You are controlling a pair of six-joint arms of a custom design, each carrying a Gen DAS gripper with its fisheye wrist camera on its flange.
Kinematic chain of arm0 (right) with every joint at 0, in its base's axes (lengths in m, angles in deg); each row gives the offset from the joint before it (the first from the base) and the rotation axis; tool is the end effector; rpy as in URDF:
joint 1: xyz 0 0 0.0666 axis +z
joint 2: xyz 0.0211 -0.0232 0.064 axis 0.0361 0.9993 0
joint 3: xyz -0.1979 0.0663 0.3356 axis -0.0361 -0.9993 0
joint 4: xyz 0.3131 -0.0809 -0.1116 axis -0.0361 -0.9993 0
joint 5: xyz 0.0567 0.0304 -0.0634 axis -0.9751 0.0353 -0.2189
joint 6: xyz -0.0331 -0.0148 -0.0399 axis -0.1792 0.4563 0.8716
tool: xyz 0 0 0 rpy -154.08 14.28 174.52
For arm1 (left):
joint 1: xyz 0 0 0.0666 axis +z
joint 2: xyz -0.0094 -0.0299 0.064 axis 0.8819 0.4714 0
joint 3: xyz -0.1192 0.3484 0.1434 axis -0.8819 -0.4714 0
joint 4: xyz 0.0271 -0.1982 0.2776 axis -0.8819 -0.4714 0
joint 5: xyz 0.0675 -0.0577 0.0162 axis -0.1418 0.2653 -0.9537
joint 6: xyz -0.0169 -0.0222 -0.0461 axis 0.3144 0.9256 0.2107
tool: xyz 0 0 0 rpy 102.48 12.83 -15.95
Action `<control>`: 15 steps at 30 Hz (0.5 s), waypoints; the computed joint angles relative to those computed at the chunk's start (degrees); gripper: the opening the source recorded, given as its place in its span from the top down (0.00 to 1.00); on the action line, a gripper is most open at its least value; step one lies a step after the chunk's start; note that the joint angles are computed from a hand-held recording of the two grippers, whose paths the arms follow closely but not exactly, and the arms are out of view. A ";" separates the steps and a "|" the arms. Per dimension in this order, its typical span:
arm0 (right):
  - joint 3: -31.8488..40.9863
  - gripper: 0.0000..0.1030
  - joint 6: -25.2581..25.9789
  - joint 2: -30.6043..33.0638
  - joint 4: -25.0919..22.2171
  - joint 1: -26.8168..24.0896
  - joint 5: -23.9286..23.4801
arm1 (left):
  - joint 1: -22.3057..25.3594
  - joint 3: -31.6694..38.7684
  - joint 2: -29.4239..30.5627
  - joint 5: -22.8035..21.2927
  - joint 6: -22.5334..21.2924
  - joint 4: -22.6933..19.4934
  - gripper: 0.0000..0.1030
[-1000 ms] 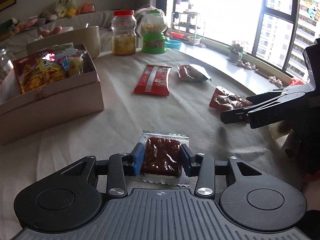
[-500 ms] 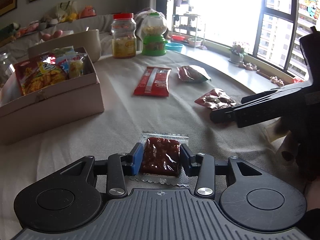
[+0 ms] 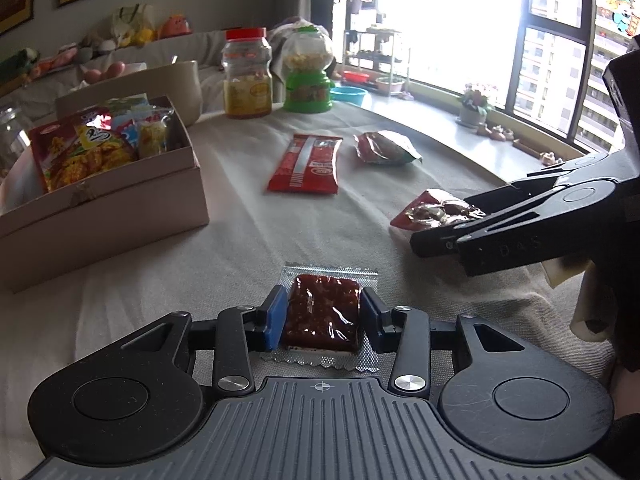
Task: Organize snacks
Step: 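Carry the jerky and egg packet over the pink box and open both grippers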
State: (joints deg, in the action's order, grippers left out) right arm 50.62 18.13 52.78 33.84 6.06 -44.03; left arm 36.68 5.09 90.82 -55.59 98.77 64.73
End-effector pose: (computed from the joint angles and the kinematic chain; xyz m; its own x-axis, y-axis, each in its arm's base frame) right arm 0.5528 0.0488 0.2922 -0.6229 -0.2820 -0.7297 -0.4431 0.8959 0.0321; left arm 0.4970 -0.2274 0.2576 -0.6034 0.1096 -0.7899 0.2014 0.9793 -0.0180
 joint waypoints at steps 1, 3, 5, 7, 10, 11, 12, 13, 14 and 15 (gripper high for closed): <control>-0.25 0.30 0.45 -0.51 -0.62 0.01 -0.83 | 0.04 -0.11 -0.09 0.13 0.12 0.11 0.57; -0.50 0.30 1.87 -1.60 -2.32 0.23 -2.29 | 0.00 -0.71 -0.62 0.15 0.31 0.23 0.58; -0.42 0.30 3.83 -2.82 -4.70 0.50 -4.08 | 0.08 -2.04 -1.84 0.83 0.73 0.39 0.58; -0.34 0.30 5.71 -4.36 -6.56 0.62 -6.70 | 0.05 -4.68 -4.34 0.62 1.08 1.38 0.58; -0.81 0.30 6.75 -7.65 -5.42 0.81 -11.32 | 0.91 -9.71 -10.67 -1.42 0.84 4.25 0.58; -0.46 0.30 6.49 -8.62 -4.54 1.02 -12.81 | 1.85 -11.03 -13.51 -2.51 0.39 5.02 0.58; 0.44 0.30 5.98 -9.34 -3.75 1.38 -14.25 | 2.85 -11.61 -15.82 -3.95 -0.24 5.38 0.58; 1.78 0.30 5.26 -9.79 -3.08 1.85 -15.46 | 4.09 -11.64 -18.00 -5.69 -1.09 5.41 0.58; 3.60 0.30 4.17 -9.93 -2.37 2.52 -16.38 | 5.39 -11.14 -19.59 -6.84 -2.07 5.38 0.58; 5.75 0.30 2.69 -9.77 -1.57 3.37 -16.84 | 6.80 -10.31 -20.73 -7.56 -2.97 5.47 0.58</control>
